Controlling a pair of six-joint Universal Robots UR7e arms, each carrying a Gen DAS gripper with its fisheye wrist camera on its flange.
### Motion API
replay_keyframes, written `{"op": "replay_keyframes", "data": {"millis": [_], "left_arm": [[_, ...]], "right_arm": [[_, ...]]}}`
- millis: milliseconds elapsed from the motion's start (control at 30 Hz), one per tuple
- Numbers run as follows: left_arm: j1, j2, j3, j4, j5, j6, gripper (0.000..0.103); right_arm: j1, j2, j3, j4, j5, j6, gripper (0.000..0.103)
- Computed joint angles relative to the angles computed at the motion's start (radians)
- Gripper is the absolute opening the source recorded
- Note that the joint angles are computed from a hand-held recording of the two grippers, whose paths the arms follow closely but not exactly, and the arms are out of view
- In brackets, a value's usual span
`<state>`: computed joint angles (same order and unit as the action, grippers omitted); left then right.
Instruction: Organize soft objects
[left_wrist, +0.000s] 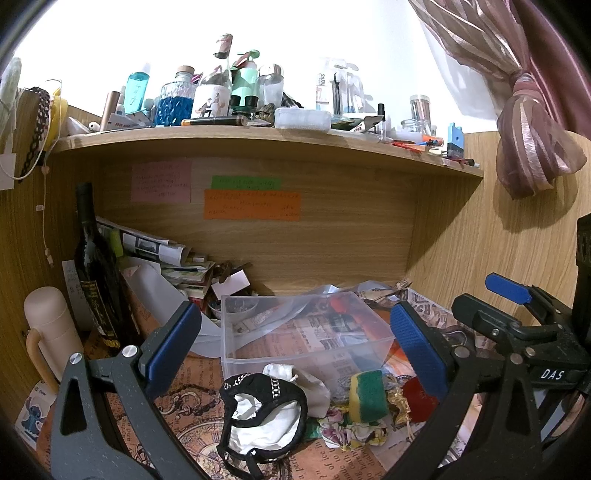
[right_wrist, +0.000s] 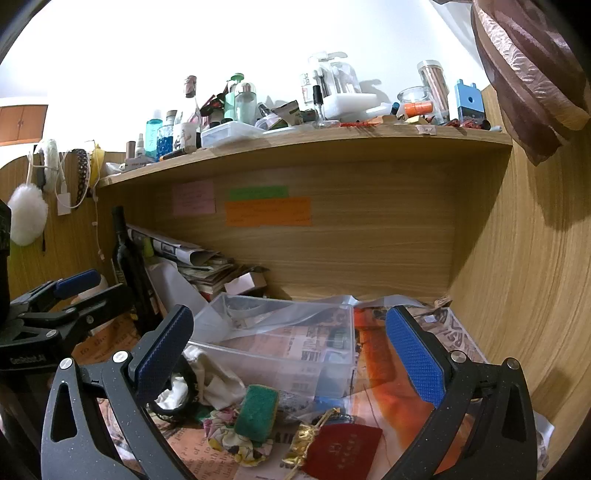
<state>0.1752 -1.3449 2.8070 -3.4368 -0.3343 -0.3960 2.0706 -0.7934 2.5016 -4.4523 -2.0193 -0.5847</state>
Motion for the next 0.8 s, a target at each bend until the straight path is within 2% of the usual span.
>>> {"op": "replay_keyframes", "data": {"millis": [233, 500, 600, 800], "left_arm": [[0.040, -0.017, -0.002, 0.033, -0.043, -0.009, 0.103], [0.158, -0.003, -0.006, 0.087, -0.114, -0.048, 0.103], [0.216, 0.008, -0.007, 0.070, -0.150, -0.048, 0.103], [0.315, 0.081, -0.028, -0.045, -0.232, 0.026, 0.103]], "right_arm": [[-0.009, 0.012, -0.010, 0.018, -0.005, 0.010, 0.103], [-0.067, 0.025, -0.001, 0.089, 0.020, 0.040, 0.103], [-0.096, 0.034, 0.002, 0.134, 0.030, 0.061, 0.103], [-0.157, 0.035, 0.002, 0.257, 0.065, 0.112, 0.103]]}}
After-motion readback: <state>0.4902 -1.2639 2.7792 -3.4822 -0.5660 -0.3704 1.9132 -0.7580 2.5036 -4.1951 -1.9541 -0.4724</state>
